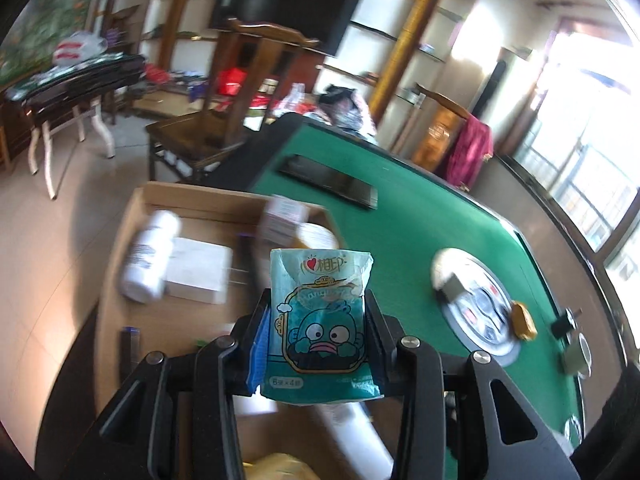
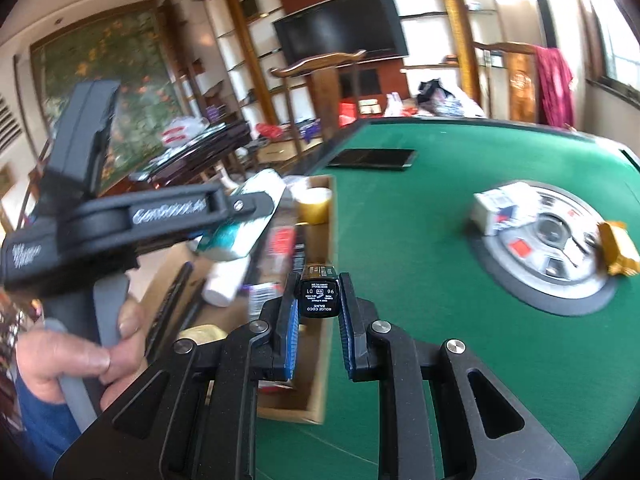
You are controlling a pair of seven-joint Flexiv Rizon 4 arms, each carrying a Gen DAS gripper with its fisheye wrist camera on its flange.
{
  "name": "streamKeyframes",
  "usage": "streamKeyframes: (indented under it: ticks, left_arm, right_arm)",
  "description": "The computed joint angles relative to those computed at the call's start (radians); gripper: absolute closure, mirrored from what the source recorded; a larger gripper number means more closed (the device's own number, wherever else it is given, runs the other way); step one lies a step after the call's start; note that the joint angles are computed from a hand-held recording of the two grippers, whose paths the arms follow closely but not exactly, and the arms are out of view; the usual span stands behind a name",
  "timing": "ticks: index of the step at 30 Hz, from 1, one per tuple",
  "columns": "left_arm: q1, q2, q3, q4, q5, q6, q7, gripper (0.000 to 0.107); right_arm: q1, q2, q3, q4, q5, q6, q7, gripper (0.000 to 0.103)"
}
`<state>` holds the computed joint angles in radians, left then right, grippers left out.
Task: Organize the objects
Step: 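Carry the tissue pack with left tool while right tool carries the marker to the tray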
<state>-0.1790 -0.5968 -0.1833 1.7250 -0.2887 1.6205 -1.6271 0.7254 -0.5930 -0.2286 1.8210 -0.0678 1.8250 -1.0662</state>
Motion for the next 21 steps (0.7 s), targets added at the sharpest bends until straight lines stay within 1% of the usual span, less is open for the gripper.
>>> streamKeyframes:
  ticks: [1, 3, 6, 8, 11, 14, 16, 19, 21]
  left_arm:
    - [0.001, 0.002, 0.011, 0.004, -0.005, 0.001, -0.009, 0.066]
    - [-0.014, 0.003, 0.052, 0.005, -0.008, -0.008, -0.03, 0.066]
    - [-0.029, -0.002, 0.104, -0.006, -0.013, -0.053, -0.065, 0.066]
    - [-0.047, -0.013, 0.144, -0.023, -0.008, -0.1, -0.093, 0.066]
    - [-0.057, -0.02, 0.167, -0.039, 0.014, -0.135, -0.116, 0.066]
    - [-0.073, -0.023, 0.188, -0.049, 0.04, -0.159, -0.142, 0.066]
    - [-0.068, -0.025, 0.19, -0.053, 0.051, -0.174, -0.154, 0.066]
    - [-0.069, -0.025, 0.201, -0.058, 0.064, -0.189, -0.178, 0.064]
    - [-0.062, -0.027, 0.196, -0.062, 0.07, -0.201, -0.186, 0.062]
  right_arm:
    - [0.006, -0.01, 0.001, -0.014, -0.007, -0.003, -0.004, 0.086]
    - [-0.004, -0.024, 0.029, -0.037, -0.03, -0.017, -0.011, 0.086]
    - [-0.006, -0.041, 0.05, -0.059, -0.054, -0.018, -0.021, 0.086]
    - [0.005, -0.052, 0.044, -0.069, -0.066, -0.025, -0.027, 0.086]
    - [-0.05, -0.066, 0.117, -0.091, -0.104, -0.059, -0.034, 0.086]
    - [-0.093, -0.071, 0.171, -0.1, -0.142, -0.084, -0.043, 0.086]
    - [-0.12, -0.075, 0.208, -0.104, -0.167, -0.105, -0.049, 0.086]
    - [-0.12, -0.075, 0.213, -0.101, -0.189, -0.113, -0.051, 0.086]
    - [-0.123, -0.075, 0.216, -0.101, -0.195, -0.116, -0.047, 0.086]
